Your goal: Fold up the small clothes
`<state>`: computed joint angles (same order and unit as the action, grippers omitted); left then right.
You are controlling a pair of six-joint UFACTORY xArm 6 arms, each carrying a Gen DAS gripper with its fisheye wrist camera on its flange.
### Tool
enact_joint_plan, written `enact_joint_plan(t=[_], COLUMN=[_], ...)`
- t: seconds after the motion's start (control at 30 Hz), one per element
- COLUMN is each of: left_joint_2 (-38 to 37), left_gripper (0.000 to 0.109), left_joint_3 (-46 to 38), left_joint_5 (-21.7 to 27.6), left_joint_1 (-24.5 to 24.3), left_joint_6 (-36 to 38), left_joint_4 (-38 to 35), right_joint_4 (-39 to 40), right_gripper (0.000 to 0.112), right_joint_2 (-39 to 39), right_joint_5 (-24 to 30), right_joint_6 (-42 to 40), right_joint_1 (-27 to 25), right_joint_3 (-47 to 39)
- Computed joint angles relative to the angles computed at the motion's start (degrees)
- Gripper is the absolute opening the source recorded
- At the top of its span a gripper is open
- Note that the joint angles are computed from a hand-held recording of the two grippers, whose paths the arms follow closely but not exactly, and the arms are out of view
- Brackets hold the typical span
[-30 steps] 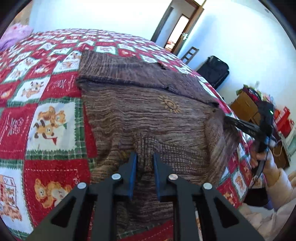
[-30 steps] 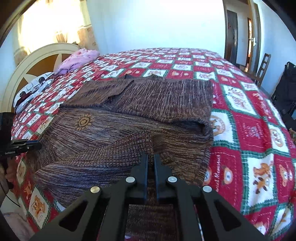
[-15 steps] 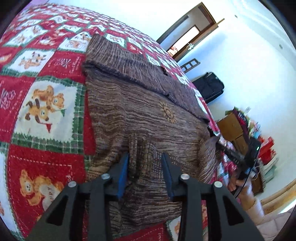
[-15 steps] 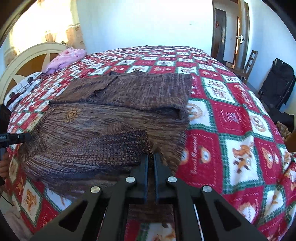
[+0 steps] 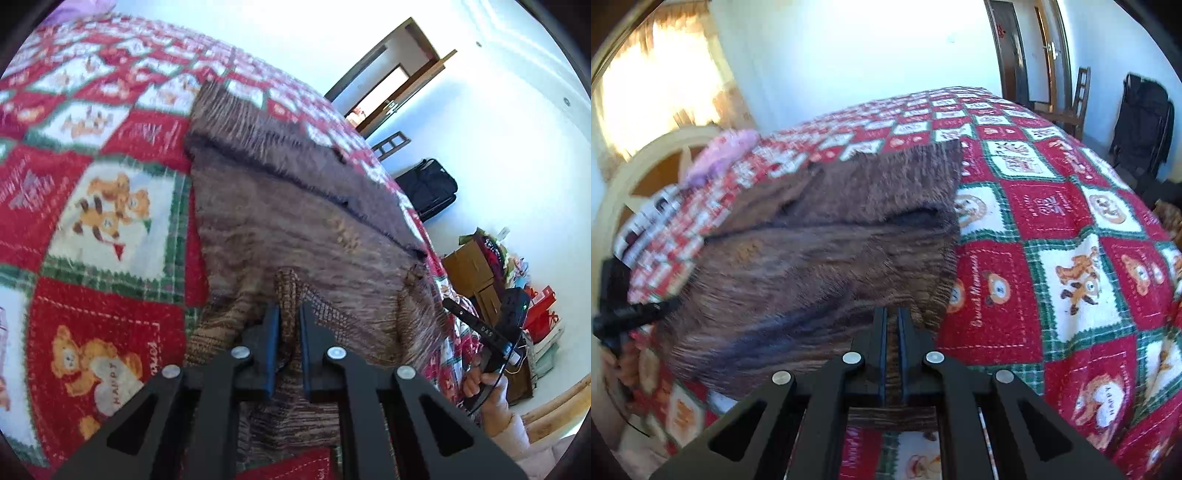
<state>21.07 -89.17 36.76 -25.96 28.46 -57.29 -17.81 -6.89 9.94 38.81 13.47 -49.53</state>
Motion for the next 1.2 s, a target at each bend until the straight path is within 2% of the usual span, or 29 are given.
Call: enact_joint_plan(t=[0.03,0.1,0.13,0.2,0.27,0.33,0.4,0.5,0.57,0.73,0.8,0.83,0.97,1.1,1.2], left_joint_2=[-1.0,-1.6,-1.5,-0.3,1.6,2.7,2.5,3.2,3.5,2.9,2.6,2.7,2.1,-0.3,-1.6], left_gripper=[0.011,0.011,0.011,0.011,0.012,0.015,0.017,0.030,0.032,0.031,0.025,0.012,0.007,0.004,0.004], left_joint_3=[1.0,1.8,1.7,0.8,-1.1,-1.7,-1.3,-1.7,-1.8,-0.5,0.0,0.0,1.6,3.4,4.1], left_joint_5=[-1.6,-4.2,-4.3,-2.8,0.8,3.2,4.4,8.5,10.0,10.0,7.9,6.1,6.2,1.5,0.6], left_joint_1=[-0.3,-0.7,-0.5,0.3,1.3,2.2,2.9,4.5,5.3,5.6,5.0,4.5,5.3,4.2,5.0], left_joint_6=[0.6,1.0,1.3,0.7,-1.9,-1.8,-0.6,2.2,2.9,4.3,3.2,1.5,1.7,1.8,3.4], left_joint_4=[0.2,0.6,0.0,-0.5,-0.5,-3.6,-6.4,-13.2,-15.4,-18.4,-17.2,-14.9,-19.2,-18.3,-20.8], right_joint_4=[1.1,-2.3,-4.7,-4.3,-3.2,-3.9,-2.5,-2.2,-3.7,-2.5,-1.6,-1.9,-1.0,-0.2,-0.4], right_gripper=[0.006,0.006,0.007,0.015,0.039,0.044,0.044,0.044,0.044,0.044,0.044,0.044,0.044,0.044,0.044], right_joint_2=[-0.4,-0.6,-0.5,-0.2,0.2,0.5,0.7,0.5,0.3,0.4,0.6,0.8,0.9,0.6,0.2], right_joint_5=[-0.5,-0.2,0.2,-0.3,-1.0,-2.2,-2.4,-2.0,-1.7,-2.7,-2.8,-2.7,-3.4,-3.8,-4.1], right_joint_6=[-0.9,1.7,3.7,3.6,3.3,4.5,3.1,2.0,2.9,2.7,1.8,1.9,1.4,1.2,1.6], right_joint_1=[0.1,0.1,0.1,0.2,0.4,0.5,0.9,1.2,1.1,1.3,1.6,1.8,2.1,2.2,2.0], right_joint_3=[0.2,-0.2,-0.6,-0.9,-0.9,-0.7,-0.8,-0.9,-1.0,-1.0,-1.1,-1.3,-1.2,-0.6,0.0])
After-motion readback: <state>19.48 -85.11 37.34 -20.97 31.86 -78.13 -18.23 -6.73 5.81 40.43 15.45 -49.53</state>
